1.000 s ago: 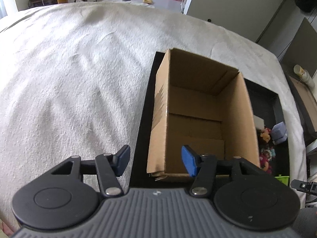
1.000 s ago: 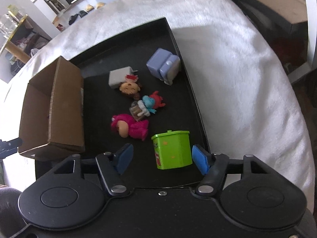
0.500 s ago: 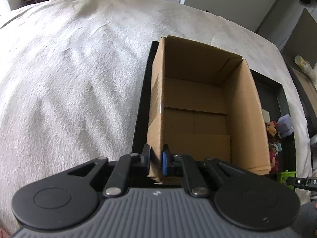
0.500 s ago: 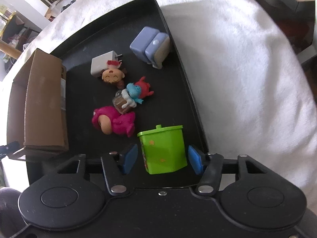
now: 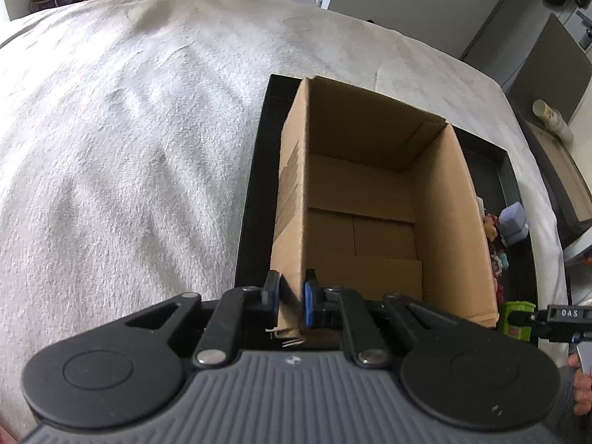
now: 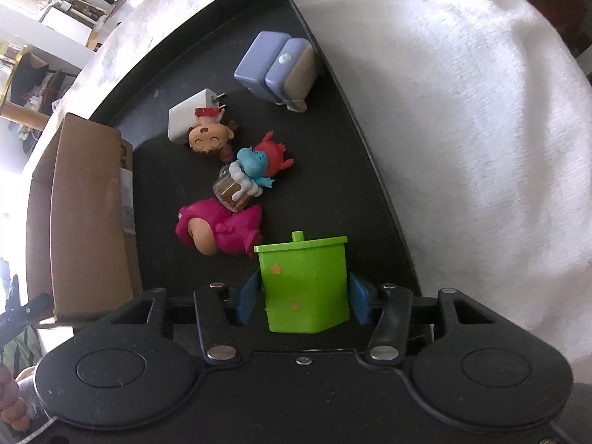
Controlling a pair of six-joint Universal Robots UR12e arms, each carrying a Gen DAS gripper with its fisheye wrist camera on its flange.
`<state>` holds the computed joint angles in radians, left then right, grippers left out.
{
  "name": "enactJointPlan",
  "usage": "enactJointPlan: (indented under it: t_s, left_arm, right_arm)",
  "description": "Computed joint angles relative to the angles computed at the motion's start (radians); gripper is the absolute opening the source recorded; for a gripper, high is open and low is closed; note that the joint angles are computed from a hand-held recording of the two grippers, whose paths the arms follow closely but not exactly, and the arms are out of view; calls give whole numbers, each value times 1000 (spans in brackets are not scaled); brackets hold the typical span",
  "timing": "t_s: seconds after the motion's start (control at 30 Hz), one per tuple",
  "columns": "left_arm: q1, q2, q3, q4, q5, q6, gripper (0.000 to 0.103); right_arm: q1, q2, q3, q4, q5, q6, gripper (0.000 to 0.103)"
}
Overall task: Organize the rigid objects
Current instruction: 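Lift the green cup with the right tool and carry it over the box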
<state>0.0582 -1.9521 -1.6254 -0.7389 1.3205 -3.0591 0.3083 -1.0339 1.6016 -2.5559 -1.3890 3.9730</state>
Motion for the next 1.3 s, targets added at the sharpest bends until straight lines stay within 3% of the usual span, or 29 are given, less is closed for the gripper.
enactJointPlan:
  t_s: [0.3,0.87,1.3]
  left_arm:
    - [1,15,-13,-7,-18,46,12]
    - [-1,19,-5,-64,-2,50,12]
    - [9,22,-10,-59,-33,37,12]
  right_arm:
    - [10,-2,0,-13,-15,-9,48]
    - [46,-38,-12,6,-116,-25,48]
    - [76,-21,-94,37,-166,-96,48]
